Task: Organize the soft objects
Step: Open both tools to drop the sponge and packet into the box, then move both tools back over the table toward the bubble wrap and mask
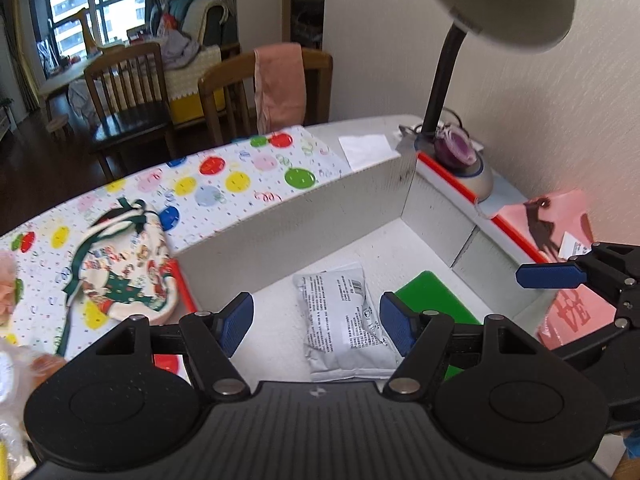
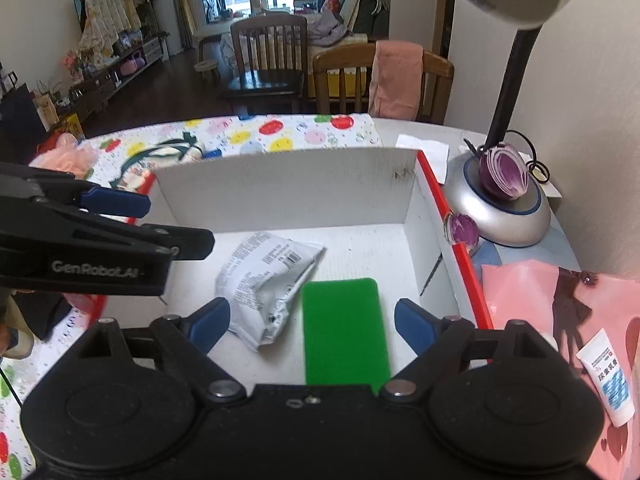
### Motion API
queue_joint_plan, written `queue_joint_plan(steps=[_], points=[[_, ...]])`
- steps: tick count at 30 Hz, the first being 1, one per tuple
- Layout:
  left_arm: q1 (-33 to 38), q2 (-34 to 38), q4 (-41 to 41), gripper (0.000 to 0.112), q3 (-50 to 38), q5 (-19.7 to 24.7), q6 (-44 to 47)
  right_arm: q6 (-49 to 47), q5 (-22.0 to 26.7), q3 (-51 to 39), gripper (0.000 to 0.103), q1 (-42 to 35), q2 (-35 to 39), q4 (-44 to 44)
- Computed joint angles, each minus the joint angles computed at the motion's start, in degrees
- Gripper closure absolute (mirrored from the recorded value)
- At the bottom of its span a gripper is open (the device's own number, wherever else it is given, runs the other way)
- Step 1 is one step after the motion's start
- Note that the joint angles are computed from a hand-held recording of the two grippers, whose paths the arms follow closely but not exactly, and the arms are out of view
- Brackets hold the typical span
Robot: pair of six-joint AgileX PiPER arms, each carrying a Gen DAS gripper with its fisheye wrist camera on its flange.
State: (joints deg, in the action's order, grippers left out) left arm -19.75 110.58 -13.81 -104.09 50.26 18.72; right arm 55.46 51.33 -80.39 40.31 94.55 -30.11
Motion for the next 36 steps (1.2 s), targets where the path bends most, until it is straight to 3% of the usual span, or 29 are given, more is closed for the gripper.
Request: queue_joint_plan(steps=[11, 22, 30, 36], points=[[7.70, -14.16, -12.26, 0.036, 13.66, -4.26, 15.14, 10.13, 3.65, -2.41, 0.007, 8.26, -2.18, -7.95], [21.90, -23.40, -28.45, 0.033, 21.49, 0.30, 33.38, 21.98, 9.61, -8.82, 0.001, 20.29, 0.45, -18.76], [35.62, -25.52, -38.15, 0.029, 22.82, 9.27, 44.94, 29.22, 13.32, -15.62, 0.000, 27.30, 5.00, -24.88], [46.88, -24.40, -42.41, 0.029, 22.18, 17.66, 51.73, 29.40, 17.10, -26.17, 0.000, 32.10, 12.50, -28.04]])
